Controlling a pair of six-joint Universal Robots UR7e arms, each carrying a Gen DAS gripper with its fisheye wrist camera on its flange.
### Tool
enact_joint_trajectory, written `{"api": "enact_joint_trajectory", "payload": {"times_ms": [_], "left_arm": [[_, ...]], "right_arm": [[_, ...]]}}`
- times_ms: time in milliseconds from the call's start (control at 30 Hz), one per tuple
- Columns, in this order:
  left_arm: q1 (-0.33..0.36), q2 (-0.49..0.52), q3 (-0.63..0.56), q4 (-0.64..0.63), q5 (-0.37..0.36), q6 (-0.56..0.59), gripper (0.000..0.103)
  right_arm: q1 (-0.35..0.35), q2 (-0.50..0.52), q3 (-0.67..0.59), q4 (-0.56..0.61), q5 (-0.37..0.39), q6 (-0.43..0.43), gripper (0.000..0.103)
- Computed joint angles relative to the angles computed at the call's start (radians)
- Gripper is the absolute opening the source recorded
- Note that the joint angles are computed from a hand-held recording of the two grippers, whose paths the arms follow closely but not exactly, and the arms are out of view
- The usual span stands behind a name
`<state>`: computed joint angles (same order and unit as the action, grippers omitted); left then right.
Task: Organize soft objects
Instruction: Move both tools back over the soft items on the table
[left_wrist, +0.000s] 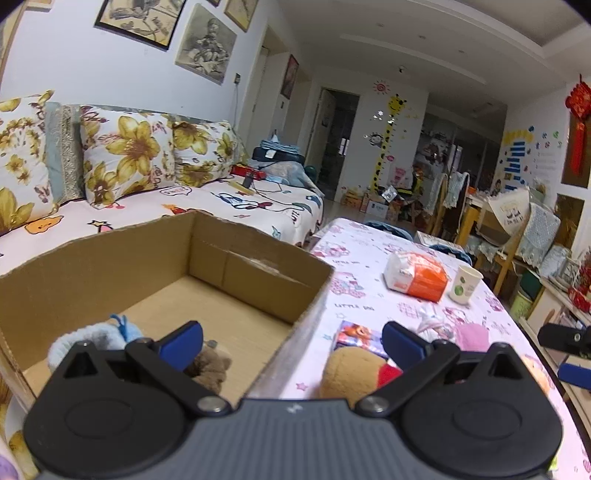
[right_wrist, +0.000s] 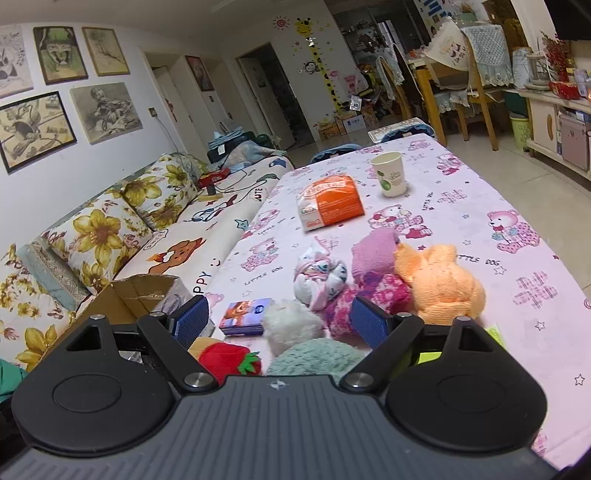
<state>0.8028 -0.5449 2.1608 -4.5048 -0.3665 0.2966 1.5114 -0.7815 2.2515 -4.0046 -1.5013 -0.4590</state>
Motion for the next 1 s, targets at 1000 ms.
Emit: {"api": "enact_joint_trajectory", "payload": {"times_ms": [1000], "left_arm": [[-0.017, 0.114, -0.077, 0.192, -0.126, 0.033, 0.102]], "right_arm": [[-0.078, -0.034, -0.007, -0.044, -0.071, 0.062, 0.103]]}}
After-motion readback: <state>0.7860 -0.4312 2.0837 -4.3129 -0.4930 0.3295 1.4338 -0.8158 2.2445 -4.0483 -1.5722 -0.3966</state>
